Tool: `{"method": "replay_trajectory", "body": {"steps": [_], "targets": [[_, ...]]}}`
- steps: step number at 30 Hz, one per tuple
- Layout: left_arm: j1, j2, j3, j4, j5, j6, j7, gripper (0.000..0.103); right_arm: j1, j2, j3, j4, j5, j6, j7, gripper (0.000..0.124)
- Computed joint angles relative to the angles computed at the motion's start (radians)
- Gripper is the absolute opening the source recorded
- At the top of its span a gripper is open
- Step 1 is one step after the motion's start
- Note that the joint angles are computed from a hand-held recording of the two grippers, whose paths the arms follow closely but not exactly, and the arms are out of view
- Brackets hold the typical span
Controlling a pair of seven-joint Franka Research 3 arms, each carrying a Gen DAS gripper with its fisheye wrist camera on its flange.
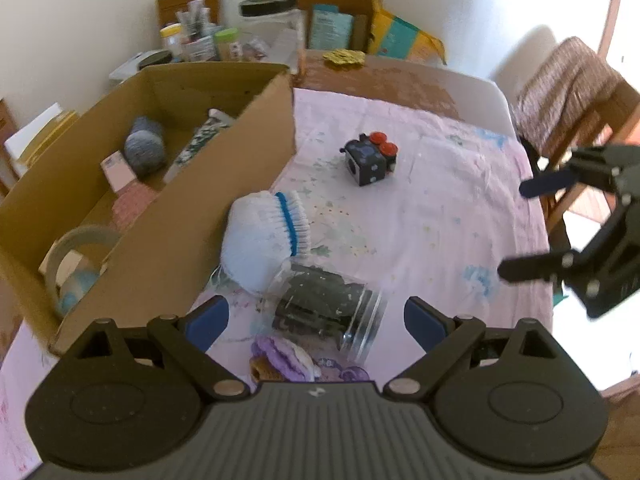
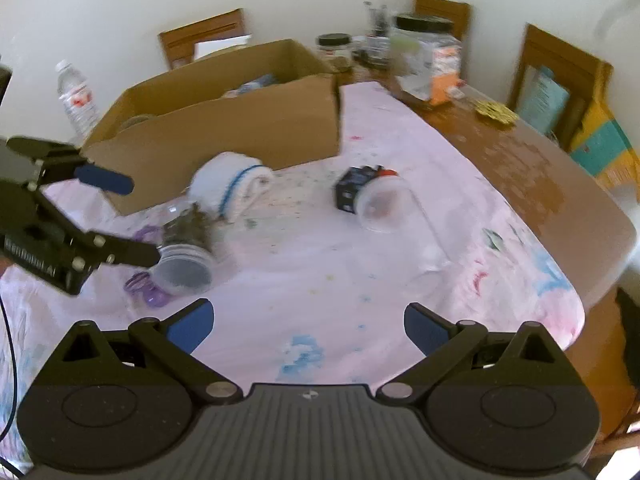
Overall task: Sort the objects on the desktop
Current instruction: 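Grasp the dark-filled plastic jar with the left gripper while the right gripper grasps the empty clear jar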
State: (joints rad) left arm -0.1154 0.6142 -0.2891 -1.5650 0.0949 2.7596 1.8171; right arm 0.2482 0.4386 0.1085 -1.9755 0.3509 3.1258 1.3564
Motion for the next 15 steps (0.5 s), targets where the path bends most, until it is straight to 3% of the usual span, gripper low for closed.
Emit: {"method": "replay_trajectory", "body": {"steps": [10, 15], "targets": [[-0.013, 0.083, -0.006, 0.11, -0.007, -0.076, 0.057, 0.094, 0.032, 0.067, -0.085, 0.065, -0.03, 0.025, 0.058, 0.103], [-0.024, 0.105, 0.003, 0.142, -0.008, -0.092, 0.056, 0.092, -0.025, 0.127, -0.045, 0.143, -0.042, 0.012, 0.024, 0.102]]}}
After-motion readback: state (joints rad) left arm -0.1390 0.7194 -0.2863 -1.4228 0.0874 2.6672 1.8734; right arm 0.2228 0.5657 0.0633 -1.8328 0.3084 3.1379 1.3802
